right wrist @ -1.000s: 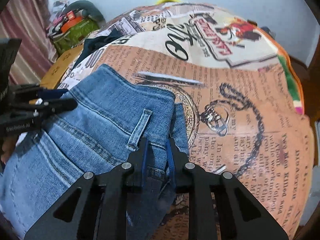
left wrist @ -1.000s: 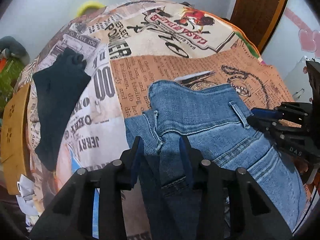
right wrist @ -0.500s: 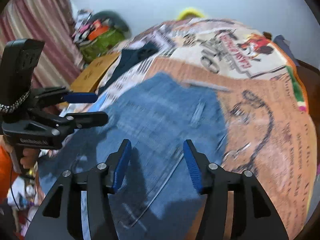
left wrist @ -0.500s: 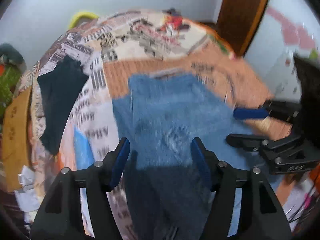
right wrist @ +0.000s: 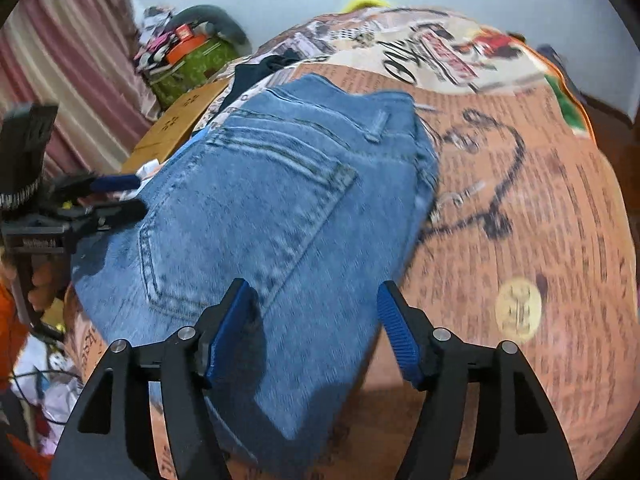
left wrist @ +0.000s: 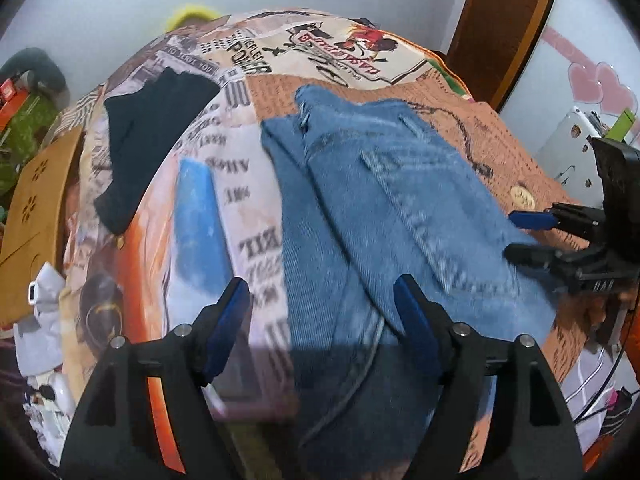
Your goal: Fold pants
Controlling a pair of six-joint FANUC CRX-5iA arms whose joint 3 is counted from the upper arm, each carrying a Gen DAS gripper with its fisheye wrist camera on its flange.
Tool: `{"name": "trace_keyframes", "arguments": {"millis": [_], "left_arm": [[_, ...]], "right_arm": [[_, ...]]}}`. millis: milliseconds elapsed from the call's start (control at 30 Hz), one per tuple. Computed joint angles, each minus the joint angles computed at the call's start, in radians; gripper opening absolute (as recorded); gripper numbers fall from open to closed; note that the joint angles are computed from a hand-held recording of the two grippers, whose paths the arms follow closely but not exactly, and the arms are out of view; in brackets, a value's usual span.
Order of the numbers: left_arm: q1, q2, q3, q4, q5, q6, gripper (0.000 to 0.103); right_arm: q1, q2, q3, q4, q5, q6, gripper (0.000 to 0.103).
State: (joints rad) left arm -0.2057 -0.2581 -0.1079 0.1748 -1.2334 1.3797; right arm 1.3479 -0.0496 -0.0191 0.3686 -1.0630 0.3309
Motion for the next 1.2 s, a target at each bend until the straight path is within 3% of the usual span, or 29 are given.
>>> {"name": "trace_keyframes", "arguments": {"millis": [133,200,300,567,733,867,1000,1067,1200], "left_arm": [[0.023,-0.049,-0.044,0.009,-0.005,0.016,0.076],[0.012,-0.06,-0.034,-0.045,-0.024,0.047,0.079],[0.048,-0.09,-0.066,-0.012,-0.03,0.032,0.079],[0.035,-0.065,0.032,-0.037,-0.034,0.076,0.078],[0.057,0.022,0.099,0.06,0.0,0.083,0.088],[0.051,0.134,0.163,0.104,-0.013,0.09,0.089],[0.045,0.271,0.231,0.134,-0.096,0.12,0.089],[0.034,0.332,0.269,0.132,-0.15,0.122,0.089],[0.042,0.39,0.278,0.205,-0.182,0.098,0.089]], "right_arm": [[0.035,-0.043,-0.058,0.023,-0.012,-0.061,0.067],[0.048,-0.059,-0.074,0.036,-0.026,-0.082,0.068],[0.056,-0.071,-0.078,0.04,-0.042,-0.099,0.068],[0.032,-0.063,-0.054,0.091,-0.056,-0.12,0.07],[-0.03,-0.048,-0.044,0.097,0.008,-0.127,0.07],[-0.089,-0.011,-0.012,0.023,0.048,-0.073,0.072],[-0.15,0.019,0.023,-0.135,0.084,0.028,0.072],[-0.177,0.013,0.005,-0.177,0.14,0.04,0.08],[-0.232,0.007,0.005,-0.31,0.212,0.112,0.08]]}}
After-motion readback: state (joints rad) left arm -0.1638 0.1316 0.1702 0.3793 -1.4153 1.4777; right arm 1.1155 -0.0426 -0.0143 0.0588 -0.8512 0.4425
